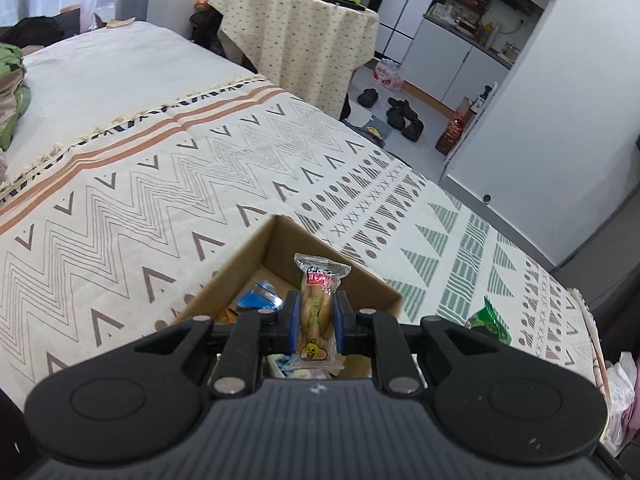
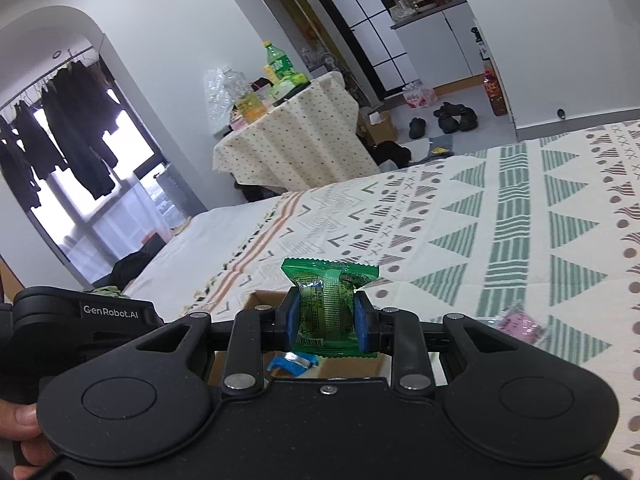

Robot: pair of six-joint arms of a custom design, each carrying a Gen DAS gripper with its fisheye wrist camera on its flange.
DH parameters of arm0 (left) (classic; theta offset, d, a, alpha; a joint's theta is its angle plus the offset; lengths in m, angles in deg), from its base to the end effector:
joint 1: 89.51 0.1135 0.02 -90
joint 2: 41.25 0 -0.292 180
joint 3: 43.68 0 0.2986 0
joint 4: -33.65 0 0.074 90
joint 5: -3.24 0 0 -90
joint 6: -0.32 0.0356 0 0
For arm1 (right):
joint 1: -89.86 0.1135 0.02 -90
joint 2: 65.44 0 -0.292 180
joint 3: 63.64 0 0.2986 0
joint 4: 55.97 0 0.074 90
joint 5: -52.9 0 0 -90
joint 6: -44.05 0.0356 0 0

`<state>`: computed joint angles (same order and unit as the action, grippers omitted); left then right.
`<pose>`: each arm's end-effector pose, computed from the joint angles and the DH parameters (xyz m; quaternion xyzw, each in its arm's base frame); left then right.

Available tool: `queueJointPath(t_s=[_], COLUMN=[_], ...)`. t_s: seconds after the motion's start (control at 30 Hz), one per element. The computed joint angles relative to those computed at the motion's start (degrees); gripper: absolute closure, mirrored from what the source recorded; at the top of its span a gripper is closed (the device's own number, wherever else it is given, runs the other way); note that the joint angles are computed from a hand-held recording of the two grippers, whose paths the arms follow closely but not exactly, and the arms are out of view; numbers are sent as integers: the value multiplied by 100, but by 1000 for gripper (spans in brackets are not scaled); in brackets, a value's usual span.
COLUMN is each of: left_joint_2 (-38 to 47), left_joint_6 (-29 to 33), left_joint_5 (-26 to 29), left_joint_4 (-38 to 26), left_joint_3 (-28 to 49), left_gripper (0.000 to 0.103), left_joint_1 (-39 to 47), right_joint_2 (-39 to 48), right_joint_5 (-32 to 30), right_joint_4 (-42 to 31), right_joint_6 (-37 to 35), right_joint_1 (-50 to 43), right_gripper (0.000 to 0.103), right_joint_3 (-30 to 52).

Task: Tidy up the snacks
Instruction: 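Carry the yellow snack and green candy over the box and open both tools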

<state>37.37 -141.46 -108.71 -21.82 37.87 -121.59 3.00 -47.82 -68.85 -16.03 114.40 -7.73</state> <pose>0.2830 -0.1617 0.3301 -0.2193 0.9056 -0.0765 0.3550 0.2725 0.1317 0.2735 -0.0104 0.8430 0.3136 0.4369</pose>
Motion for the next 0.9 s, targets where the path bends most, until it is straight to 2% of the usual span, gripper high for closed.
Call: queueJointPath(t_s=[0.4, 0.5, 0.6, 0.63, 0.67, 0.7, 0.73, 0.77, 0.83, 0.9], left_joint_2=[66, 145, 341, 385, 394, 386, 380, 393, 431, 421], left_joint_6=[327, 406, 495, 489, 463, 433, 433, 453, 440, 402], left_joint_5=[926, 1004, 983, 984, 973, 941, 902, 844, 679, 538], left_joint_4=[612, 707, 556, 484, 451, 429, 408, 372, 268, 234], left_joint_3=[-480, -502, -362, -327, -328, -333, -334, -314, -253, -247], left_gripper=[87, 84, 67, 57, 51, 48, 43, 35, 26, 23], left_joint_1=[826, 911, 959, 985, 1013, 1031, 1043, 1044, 1002, 931], right_joint_2=[678, 806, 972, 1051, 1124, 1143, 1121, 1108, 1033, 941], right_joint_5=[215, 268, 188, 114, 123, 204, 311, 365, 364, 342], right_joint_4=[107, 143, 213, 136, 47, 19, 39, 16, 7, 0], right_joint_6=[85, 67, 51, 33, 39, 80, 113, 111, 166, 259], right_joint_1=[468, 578, 650, 663, 683, 700, 710, 693, 598, 473], right_gripper=[76, 76, 74, 72, 65, 53, 49, 47, 47, 47], right_joint_3=[259, 335, 426, 500, 567, 574, 541, 547, 505, 436])
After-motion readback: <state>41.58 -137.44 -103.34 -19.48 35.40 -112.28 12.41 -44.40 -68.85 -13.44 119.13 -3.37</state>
